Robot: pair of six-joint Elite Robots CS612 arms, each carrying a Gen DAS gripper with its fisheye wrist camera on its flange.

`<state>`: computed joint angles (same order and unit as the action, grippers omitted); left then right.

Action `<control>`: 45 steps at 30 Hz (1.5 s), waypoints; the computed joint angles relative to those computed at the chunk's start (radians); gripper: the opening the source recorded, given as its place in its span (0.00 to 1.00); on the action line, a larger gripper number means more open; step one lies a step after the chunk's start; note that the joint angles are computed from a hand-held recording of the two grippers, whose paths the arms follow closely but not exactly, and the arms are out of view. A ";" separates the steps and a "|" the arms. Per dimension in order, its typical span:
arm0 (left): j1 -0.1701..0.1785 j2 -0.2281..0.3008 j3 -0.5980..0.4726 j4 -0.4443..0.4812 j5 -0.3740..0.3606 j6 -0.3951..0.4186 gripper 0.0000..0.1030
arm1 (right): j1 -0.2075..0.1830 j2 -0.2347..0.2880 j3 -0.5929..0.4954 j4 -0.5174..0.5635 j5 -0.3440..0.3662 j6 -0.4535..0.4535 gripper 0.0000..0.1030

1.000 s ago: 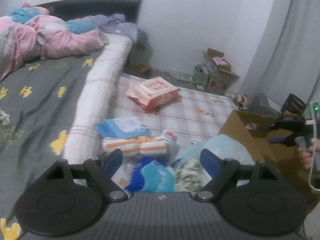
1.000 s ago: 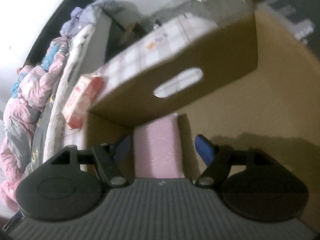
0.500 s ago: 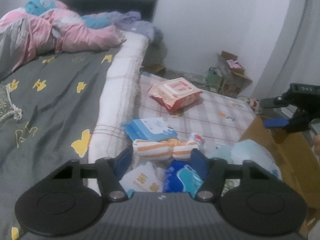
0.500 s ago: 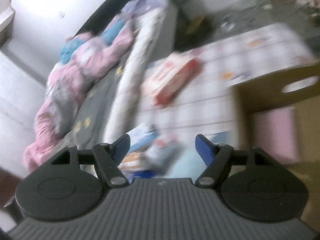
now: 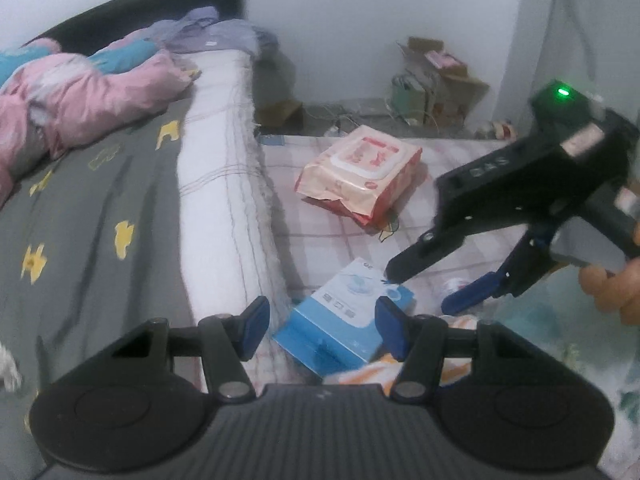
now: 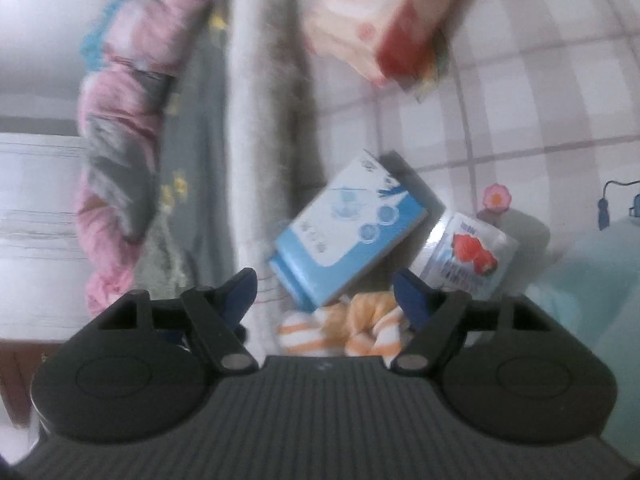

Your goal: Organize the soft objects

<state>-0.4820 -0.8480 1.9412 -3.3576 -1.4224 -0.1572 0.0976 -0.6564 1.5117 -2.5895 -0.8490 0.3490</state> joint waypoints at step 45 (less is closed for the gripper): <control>0.019 0.059 -0.171 0.272 -0.047 -0.033 0.74 | 0.028 0.138 -0.184 -0.090 0.044 0.086 0.47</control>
<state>-0.4625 -0.7886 1.7707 -3.0854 -1.4698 -0.1905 0.1255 -0.5186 1.3280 -2.6790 -0.8050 0.4348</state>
